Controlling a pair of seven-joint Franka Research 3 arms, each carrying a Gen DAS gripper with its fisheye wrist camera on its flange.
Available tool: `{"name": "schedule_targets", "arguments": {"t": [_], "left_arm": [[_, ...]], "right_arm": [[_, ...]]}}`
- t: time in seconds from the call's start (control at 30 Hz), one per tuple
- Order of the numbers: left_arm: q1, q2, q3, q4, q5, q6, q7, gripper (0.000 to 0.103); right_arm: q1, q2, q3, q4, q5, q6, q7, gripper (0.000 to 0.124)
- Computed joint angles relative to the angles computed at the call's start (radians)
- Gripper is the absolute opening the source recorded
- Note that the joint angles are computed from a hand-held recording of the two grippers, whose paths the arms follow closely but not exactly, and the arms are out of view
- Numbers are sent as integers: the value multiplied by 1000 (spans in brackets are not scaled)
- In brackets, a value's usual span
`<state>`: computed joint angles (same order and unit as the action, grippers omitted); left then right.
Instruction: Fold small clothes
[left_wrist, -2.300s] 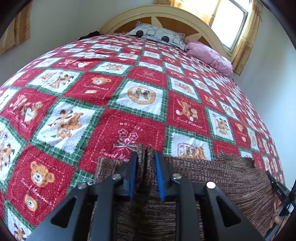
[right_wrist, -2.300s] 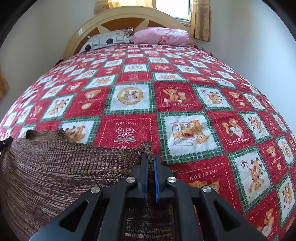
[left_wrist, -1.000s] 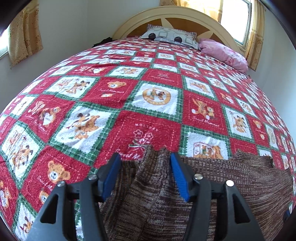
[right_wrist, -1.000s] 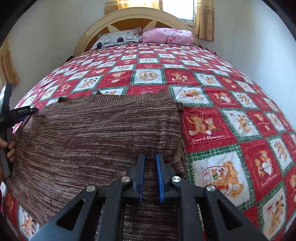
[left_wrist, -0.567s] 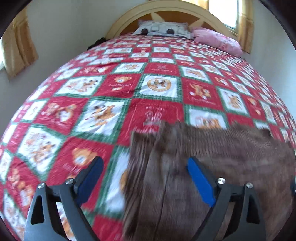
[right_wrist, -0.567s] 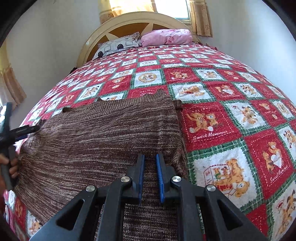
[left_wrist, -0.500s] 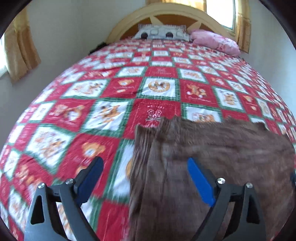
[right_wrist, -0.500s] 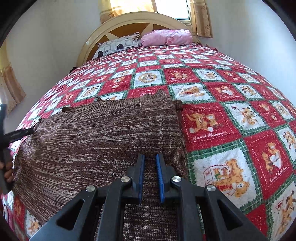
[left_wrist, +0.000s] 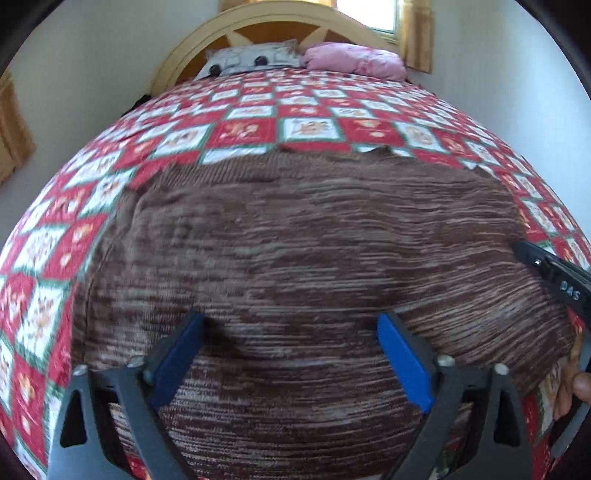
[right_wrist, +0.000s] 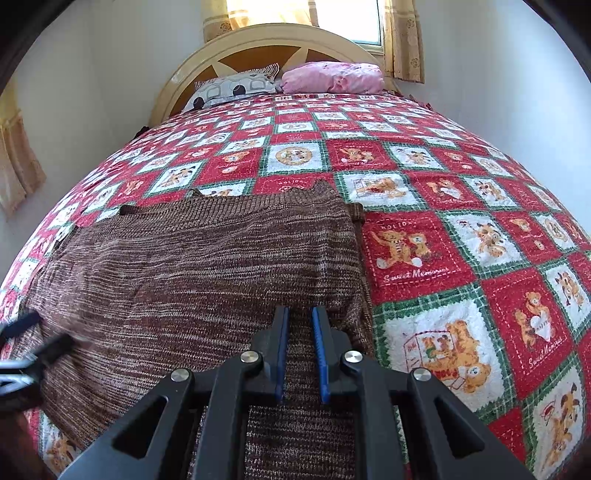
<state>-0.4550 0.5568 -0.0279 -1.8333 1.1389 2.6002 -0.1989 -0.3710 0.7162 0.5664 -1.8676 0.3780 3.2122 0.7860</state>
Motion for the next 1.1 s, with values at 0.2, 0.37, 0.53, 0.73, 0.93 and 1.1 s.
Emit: {"name": "schedule_targets", "arguments": {"t": [0.2,0.37,0.53,0.73,0.93,1.1], "left_arm": [[-1,3,8,-4,12,17,-26,103],[-11,-3,7,-17,29,16,-54,103],[1,-11,-3,-29,25,31,-51,103],[7,-145,15,-192,146,109,-144,103],[77,-300,36,-355,360,63,-498,103],[186,-256,6,-327,325,103,-486,103]], "right_arm": [[-55,-45,41,-28,69,-62,7,14],[-277,-127,225,-193,163,-116,-128,14],[-367,-118,328,-343,128,91,-303,16],[-309,-202,266,-417,71,191,-246,24],[-594,-103,545,-482,-150,312,-103,24],[-481,-84,504,-418,-218,196,-59,9]]}}
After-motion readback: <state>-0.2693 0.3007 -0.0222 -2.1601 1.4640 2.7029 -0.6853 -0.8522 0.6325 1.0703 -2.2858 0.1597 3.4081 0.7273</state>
